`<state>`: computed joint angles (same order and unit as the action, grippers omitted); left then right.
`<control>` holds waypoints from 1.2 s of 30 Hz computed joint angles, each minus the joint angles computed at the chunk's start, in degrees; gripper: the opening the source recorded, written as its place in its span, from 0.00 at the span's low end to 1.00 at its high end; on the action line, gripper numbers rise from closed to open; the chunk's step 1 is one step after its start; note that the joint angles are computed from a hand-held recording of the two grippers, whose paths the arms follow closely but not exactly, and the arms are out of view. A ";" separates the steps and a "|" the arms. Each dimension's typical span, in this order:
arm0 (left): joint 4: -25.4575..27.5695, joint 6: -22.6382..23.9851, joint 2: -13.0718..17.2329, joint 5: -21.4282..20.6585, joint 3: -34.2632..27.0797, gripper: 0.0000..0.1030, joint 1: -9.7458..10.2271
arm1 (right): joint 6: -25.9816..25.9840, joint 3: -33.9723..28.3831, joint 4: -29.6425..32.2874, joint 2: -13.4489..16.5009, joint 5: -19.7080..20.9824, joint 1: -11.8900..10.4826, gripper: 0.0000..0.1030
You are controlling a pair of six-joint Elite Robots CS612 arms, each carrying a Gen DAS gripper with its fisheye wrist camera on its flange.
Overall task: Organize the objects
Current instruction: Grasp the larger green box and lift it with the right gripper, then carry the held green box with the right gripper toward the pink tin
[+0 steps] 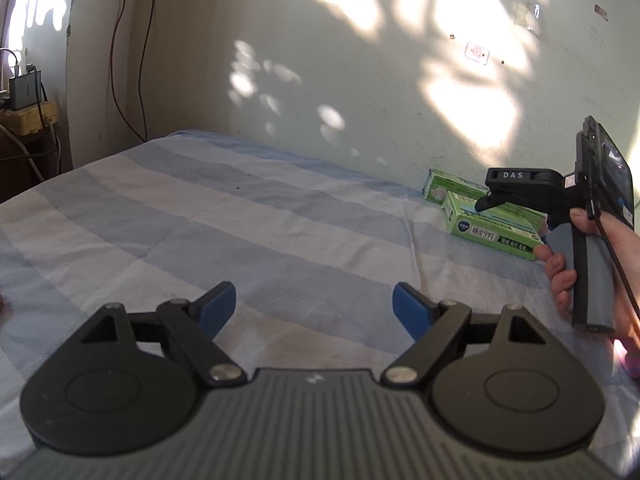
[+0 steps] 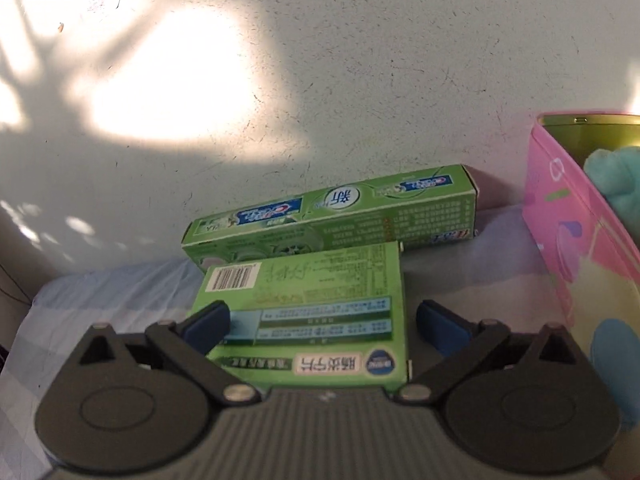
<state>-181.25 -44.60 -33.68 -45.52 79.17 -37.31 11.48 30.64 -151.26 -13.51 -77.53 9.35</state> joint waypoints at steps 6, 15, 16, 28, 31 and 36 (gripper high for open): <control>-0.22 0.58 0.02 -0.88 -0.04 0.85 0.12 | -2.90 -6.62 3.99 3.26 5.09 -0.28 1.00; -1.16 -4.36 -0.08 4.99 0.61 0.85 -0.22 | -18.83 0.33 4.12 -0.48 13.82 -0.23 1.00; -1.59 -5.38 -0.14 6.27 0.84 0.85 -0.29 | -21.21 1.17 5.82 -1.11 16.88 -0.56 0.98; -0.68 -18.19 -1.63 9.81 3.38 0.85 0.17 | -46.05 22.45 -0.43 -12.00 22.22 1.74 0.95; -0.51 -17.64 -1.72 8.49 3.37 0.85 0.33 | -48.26 25.99 -12.44 -12.34 18.18 2.15 1.00; -0.02 -17.39 -1.76 8.44 3.35 0.85 0.33 | -47.56 20.44 -16.11 -8.87 15.85 2.64 1.00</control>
